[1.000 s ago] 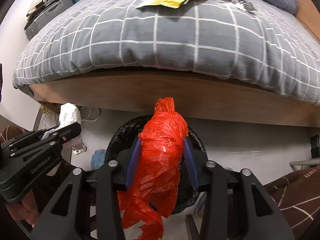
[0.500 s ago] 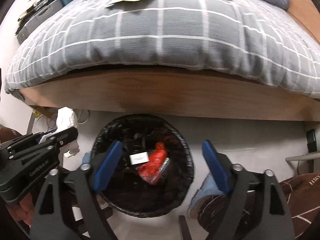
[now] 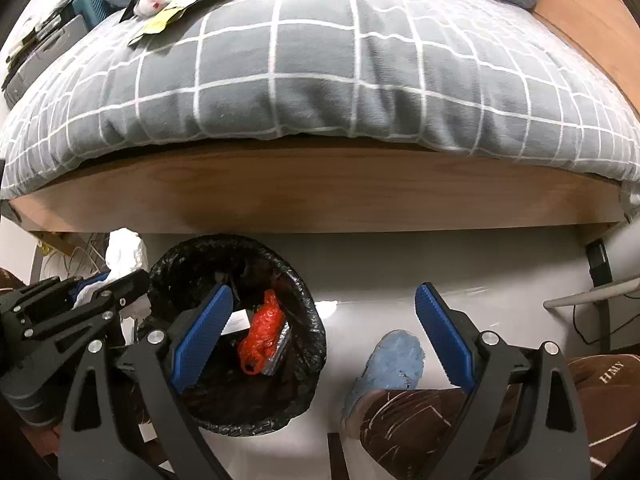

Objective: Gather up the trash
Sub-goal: 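Open the right tool over the bin while the left tool drops the tissue, then move both open tools back over the trash on the bed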

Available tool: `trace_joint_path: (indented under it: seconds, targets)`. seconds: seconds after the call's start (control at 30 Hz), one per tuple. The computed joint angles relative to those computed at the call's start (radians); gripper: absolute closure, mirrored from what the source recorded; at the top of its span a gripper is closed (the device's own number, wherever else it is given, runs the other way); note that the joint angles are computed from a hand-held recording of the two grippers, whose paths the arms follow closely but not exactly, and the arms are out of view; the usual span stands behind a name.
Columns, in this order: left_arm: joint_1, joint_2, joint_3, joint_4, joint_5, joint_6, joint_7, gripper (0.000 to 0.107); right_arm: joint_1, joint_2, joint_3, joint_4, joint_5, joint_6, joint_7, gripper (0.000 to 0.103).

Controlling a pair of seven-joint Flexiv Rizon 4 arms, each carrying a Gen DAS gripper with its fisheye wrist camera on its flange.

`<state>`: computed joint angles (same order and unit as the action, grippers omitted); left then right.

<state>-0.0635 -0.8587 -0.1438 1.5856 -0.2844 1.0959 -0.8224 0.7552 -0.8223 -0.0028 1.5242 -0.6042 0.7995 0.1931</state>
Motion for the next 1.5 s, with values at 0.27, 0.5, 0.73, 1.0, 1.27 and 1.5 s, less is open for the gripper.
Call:
trace_joint_path:
  seconds: [0.27, 0.5, 0.73, 1.0, 1.27, 1.5]
  targets:
    - [-0.007, -0.009, 0.023, -0.011, 0.023, 0.029, -0.029, 0.038, 0.001, -0.003, -0.001, -0.004, -0.008, 0.004, -0.004, 0.014]
    - [0.017, 0.002, 0.003, 0.002, 0.018, 0.067, -0.013, 0.024, 0.009, 0.007, -0.014, -0.001, -0.032, 0.021, 0.008, 0.014]
    - [0.045, 0.042, -0.024, 0.041, -0.005, 0.142, 0.001, 0.012, 0.018, 0.008, -0.024, -0.030, -0.065, 0.014, -0.011, 0.014]
    - [0.078, 0.075, -0.045, 0.038, -0.051, 0.152, 0.002, 0.010, 0.036, 0.025, -0.048, -0.061, -0.122, -0.013, -0.010, 0.008]
    - [0.089, 0.087, -0.051, -0.013, -0.082, 0.150, 0.004, 0.010, 0.022, 0.028, -0.045, -0.113, -0.142, -0.065, -0.053, 0.008]
    - [0.065, 0.045, -0.015, -0.136, -0.075, 0.099, -0.039, 0.010, 0.003, 0.015, -0.051, -0.175, -0.137, -0.097, -0.103, 0.008]
